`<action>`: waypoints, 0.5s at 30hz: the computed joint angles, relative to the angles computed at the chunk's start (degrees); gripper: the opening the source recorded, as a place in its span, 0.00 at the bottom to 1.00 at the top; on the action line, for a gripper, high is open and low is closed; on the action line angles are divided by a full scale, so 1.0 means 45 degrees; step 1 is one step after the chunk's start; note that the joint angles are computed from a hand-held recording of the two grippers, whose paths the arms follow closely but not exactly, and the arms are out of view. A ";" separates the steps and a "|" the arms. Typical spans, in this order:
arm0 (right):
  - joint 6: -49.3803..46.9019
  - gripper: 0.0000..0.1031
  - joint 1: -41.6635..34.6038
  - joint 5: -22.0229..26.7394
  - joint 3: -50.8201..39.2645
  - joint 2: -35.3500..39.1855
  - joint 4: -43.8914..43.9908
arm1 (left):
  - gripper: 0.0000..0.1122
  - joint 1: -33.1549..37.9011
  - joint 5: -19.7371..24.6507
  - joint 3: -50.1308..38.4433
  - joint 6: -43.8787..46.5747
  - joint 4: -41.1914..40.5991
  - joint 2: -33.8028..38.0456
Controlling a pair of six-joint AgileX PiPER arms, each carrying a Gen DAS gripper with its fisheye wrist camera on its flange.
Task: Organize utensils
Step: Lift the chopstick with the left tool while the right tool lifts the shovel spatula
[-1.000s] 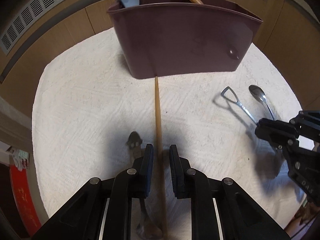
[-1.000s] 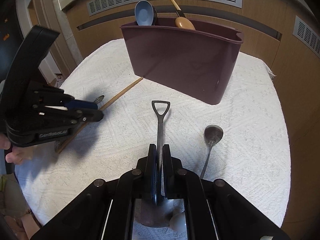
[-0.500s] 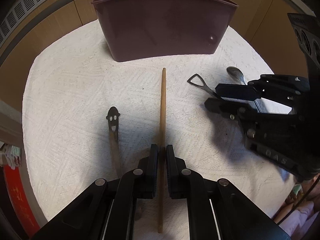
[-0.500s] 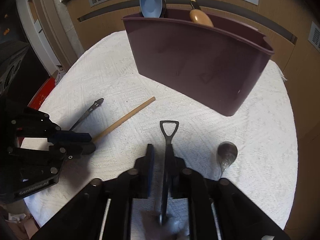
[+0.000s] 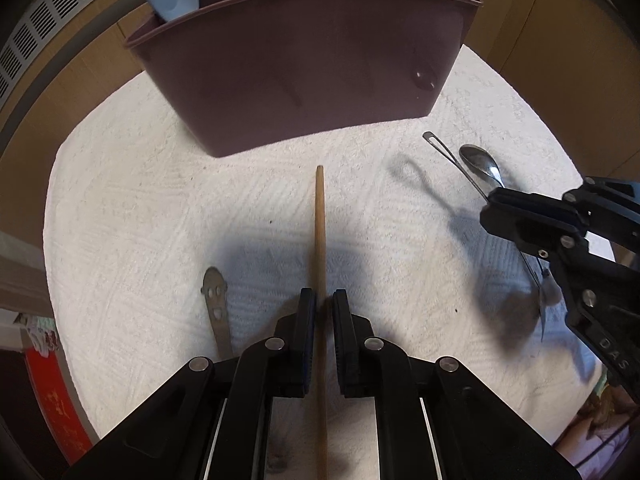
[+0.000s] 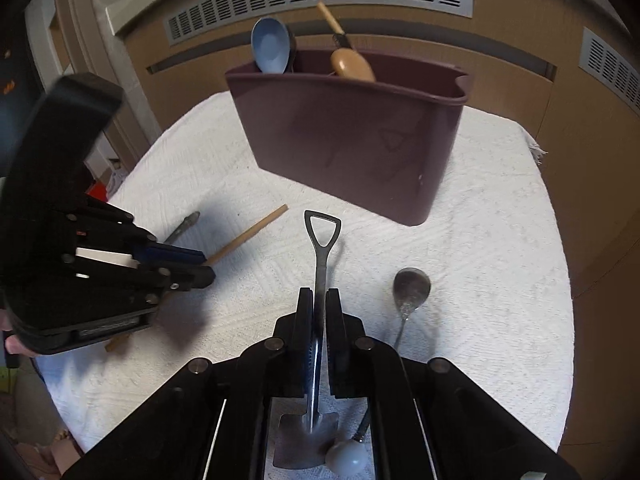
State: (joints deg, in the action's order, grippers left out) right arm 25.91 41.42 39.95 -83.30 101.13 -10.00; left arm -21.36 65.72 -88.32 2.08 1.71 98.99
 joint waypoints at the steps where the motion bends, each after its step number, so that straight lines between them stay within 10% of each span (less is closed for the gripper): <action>1: -0.0010 0.05 -0.0063 -0.0124 0.0147 -0.0119 0.0076 | 0.08 -0.0193 0.0006 0.0036 -0.0227 0.0111 -0.0032; 9: -0.0065 0.05 -0.0423 -0.1000 0.1388 -0.1005 0.0627 | 0.05 -0.0416 -0.1109 0.0823 -0.1224 -0.0079 -0.0666; 15: 0.0484 0.05 -0.0240 -0.1299 0.1597 -0.1576 0.0480 | 0.05 0.1032 -0.4560 0.4544 -0.0879 -0.2702 -0.4152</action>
State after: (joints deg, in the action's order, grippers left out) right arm 28.09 40.33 34.11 -76.11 94.03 -7.84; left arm -16.72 45.20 -67.87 -1.88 -10.46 80.31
